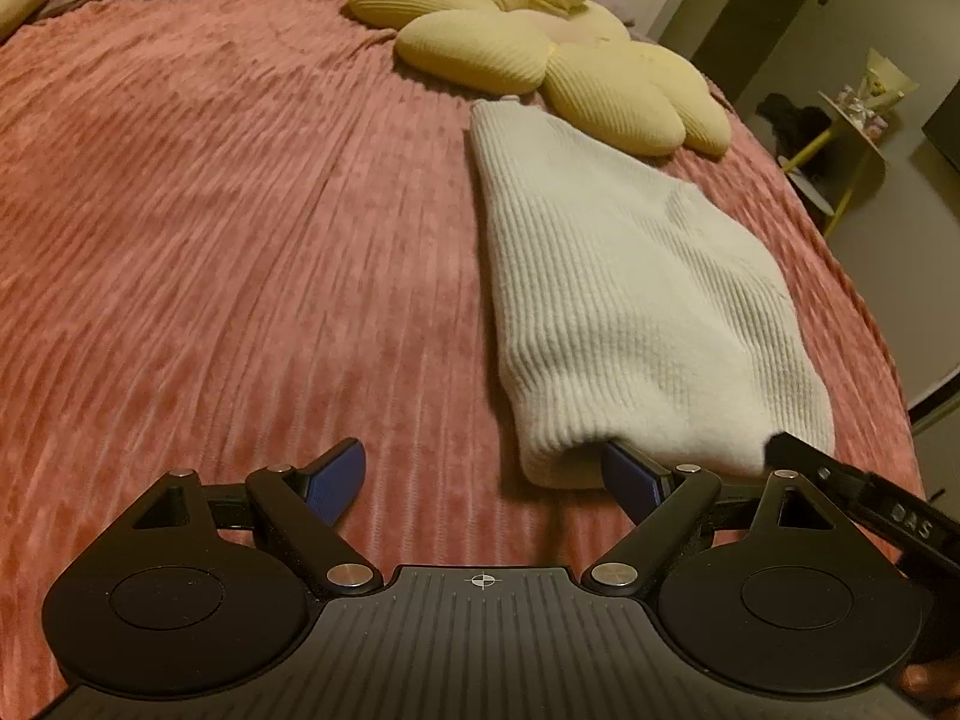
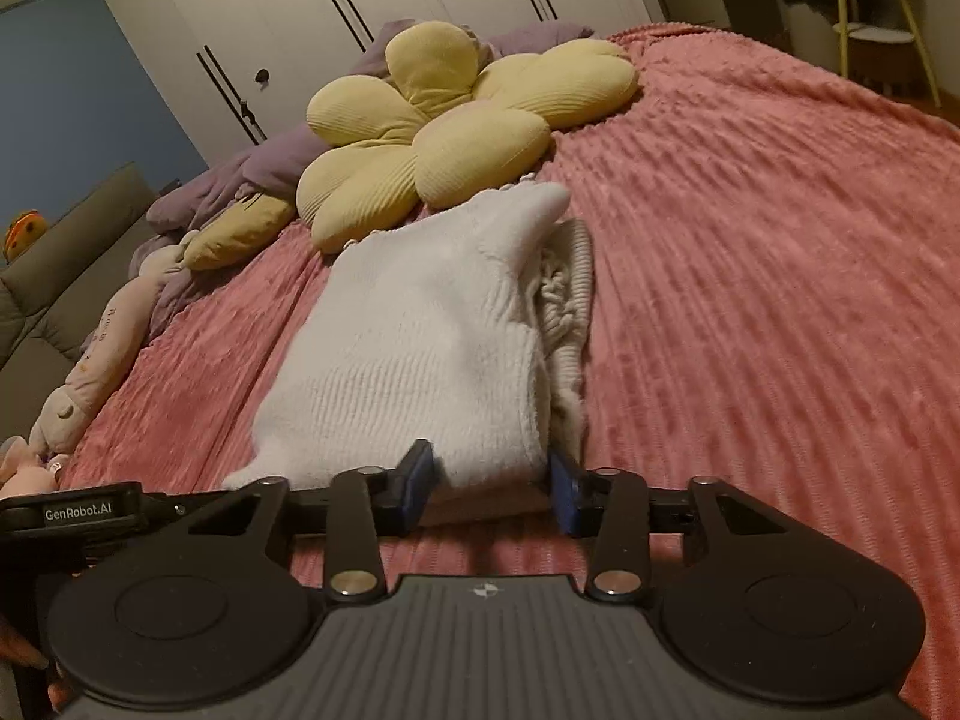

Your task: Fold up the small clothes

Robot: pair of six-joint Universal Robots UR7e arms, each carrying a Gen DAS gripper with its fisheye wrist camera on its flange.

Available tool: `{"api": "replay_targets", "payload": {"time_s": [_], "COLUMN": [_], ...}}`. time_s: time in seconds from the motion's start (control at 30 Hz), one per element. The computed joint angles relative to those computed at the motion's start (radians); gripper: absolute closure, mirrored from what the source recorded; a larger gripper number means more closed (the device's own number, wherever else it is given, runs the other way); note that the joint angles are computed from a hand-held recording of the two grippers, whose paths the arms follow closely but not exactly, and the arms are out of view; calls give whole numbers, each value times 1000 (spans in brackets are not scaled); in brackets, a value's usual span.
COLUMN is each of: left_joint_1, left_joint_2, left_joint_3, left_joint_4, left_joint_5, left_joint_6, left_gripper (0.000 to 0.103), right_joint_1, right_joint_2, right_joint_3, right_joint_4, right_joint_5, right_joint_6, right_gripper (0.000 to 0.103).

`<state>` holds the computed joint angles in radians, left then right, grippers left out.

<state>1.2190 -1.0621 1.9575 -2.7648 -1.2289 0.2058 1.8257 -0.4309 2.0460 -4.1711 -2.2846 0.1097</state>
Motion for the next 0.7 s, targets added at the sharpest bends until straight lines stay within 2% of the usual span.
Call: {"api": "replay_targets", "payload": {"time_s": [0.2,0.27,0.3,0.43,0.53,0.63,0.7], "left_joint_1": [-23,-28,-29,-35,-34,-33,-26], "left_joint_2": [-9,-10,-10,-24,-32,-17,-8], "left_joint_3": [21,23,23,35,37,16,-2], "left_joint_4": [-16,-15,-15,-39,-77,-83,-70], "left_joint_5": [18,23,23,21,16,37,29], "left_joint_6": [17,10,9,7,12,-1,-16], "left_gripper": [11,11,11,11,11,11,11], "right_joint_1": [-18,-9,-2,6,16,18,9], "right_joint_2": [-12,-6,-3,-2,7,17,14], "right_joint_3": [9,-3,-11,-16,-16,-21,-21], "right_joint_4": [1,2,9,16,-51,-88,-17], "right_joint_5": [54,30,7,-11,-9,-64,-101], "right_joint_6": [72,45,29,-17,-61,-75,-43], "right_gripper": [59,72,86,89,91,91,90]}}
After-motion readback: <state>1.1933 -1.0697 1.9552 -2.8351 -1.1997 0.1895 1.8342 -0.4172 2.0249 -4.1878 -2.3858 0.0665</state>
